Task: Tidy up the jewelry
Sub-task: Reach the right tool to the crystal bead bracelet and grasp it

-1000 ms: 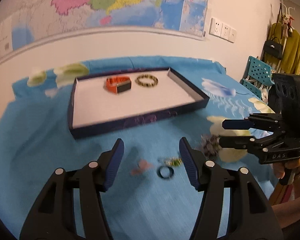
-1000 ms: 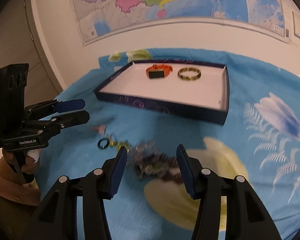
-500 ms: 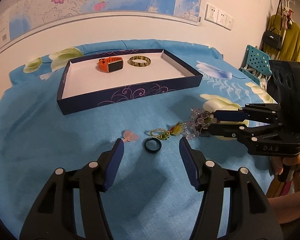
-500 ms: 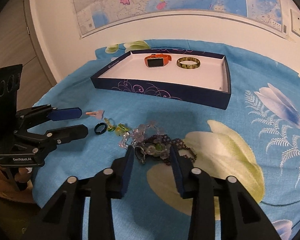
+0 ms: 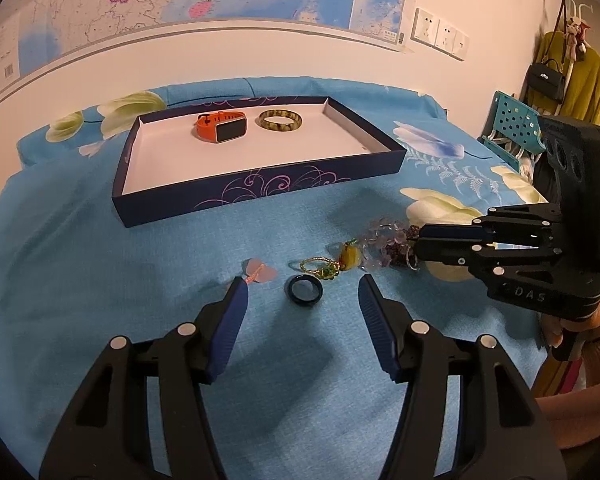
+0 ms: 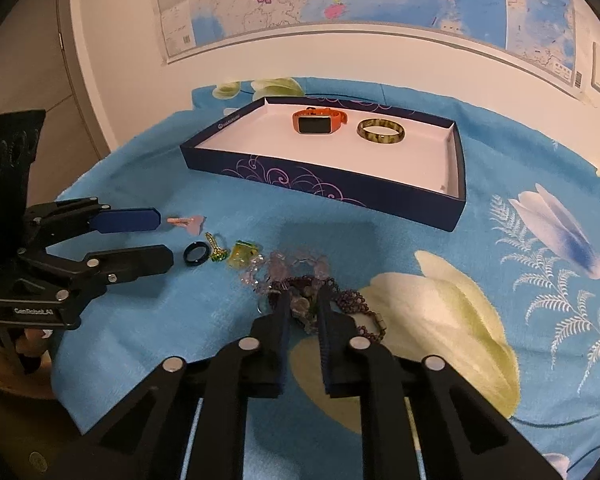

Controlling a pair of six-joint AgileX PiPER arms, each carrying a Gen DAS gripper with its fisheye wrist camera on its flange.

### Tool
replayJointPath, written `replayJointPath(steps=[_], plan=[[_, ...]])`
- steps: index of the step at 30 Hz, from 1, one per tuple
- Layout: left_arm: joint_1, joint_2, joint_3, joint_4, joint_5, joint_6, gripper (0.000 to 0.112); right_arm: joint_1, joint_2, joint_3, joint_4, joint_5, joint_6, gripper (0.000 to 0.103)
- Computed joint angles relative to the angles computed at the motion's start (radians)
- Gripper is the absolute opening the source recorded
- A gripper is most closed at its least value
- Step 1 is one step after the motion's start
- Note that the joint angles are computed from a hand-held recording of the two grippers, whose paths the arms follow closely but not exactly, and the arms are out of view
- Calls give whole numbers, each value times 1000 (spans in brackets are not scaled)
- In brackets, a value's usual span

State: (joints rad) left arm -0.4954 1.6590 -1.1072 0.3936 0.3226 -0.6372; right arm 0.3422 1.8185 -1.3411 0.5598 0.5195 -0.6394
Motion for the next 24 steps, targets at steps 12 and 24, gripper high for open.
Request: replayJointPath(steps=[12,24], plan=[[-7,-9,4,0,-4,1,57,-88,-32,-20,259,98,-161,8],[5,-2,-5,-89,-1,84,56,-125,-17,-91,328,140,-184,8]])
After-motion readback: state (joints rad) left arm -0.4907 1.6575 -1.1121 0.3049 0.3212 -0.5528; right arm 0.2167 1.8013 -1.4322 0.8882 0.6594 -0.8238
